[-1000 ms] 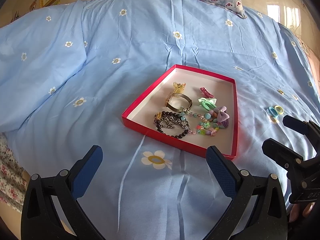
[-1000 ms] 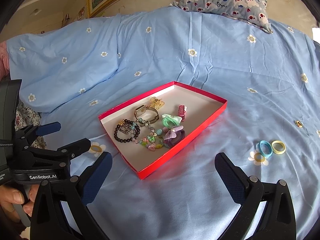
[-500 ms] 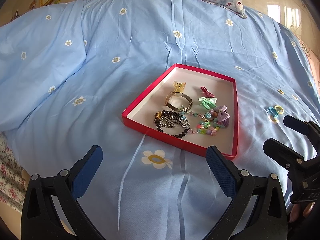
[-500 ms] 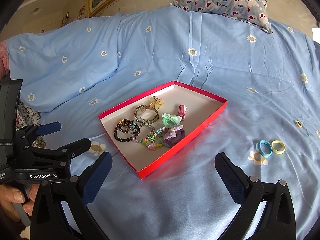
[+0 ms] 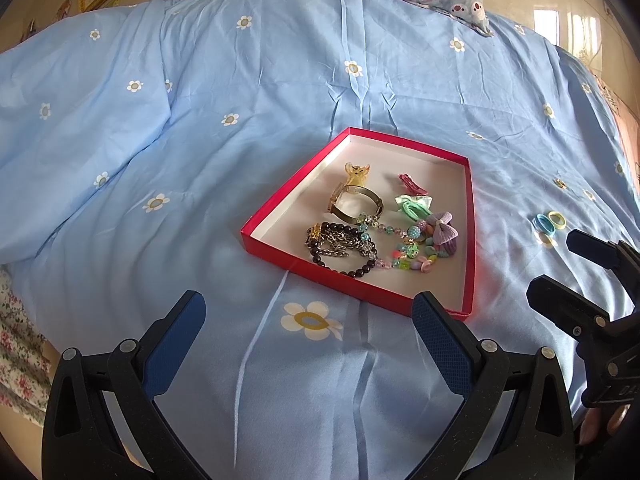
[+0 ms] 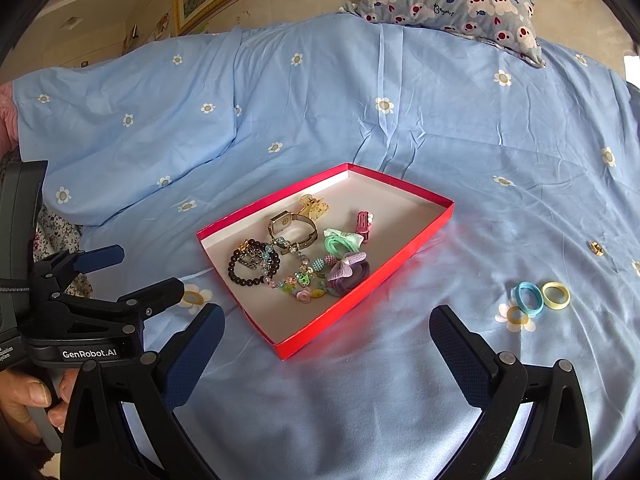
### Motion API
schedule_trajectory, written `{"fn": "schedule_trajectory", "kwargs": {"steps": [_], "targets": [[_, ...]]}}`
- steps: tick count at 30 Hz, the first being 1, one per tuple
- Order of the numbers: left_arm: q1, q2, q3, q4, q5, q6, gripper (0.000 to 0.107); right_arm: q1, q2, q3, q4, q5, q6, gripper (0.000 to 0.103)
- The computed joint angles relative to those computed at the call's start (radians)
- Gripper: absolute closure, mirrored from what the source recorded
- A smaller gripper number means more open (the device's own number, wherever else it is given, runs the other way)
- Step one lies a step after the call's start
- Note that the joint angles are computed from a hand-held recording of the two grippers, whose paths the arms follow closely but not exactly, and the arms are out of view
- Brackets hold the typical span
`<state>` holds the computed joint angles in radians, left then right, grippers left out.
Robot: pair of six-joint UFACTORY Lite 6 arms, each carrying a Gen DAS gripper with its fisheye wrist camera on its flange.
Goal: Organize jewelry
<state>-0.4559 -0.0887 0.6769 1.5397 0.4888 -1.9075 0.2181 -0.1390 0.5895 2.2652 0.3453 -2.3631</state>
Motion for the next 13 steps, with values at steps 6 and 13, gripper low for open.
{"fn": "schedule_trajectory", "kwargs": {"steps": [6,13], "targets": [[0.002,0.009,0.008,0.002,-0.006,-0.002,0.004,-0.001,0.006,0.012,-0.024,-0.009,0.027,0.0],[0.004,0.027,0.028,-0.013,-0.013,0.011,0.004,-0.006,0.032,0.038,-0.067,-0.016,0.069,0.0]]}}
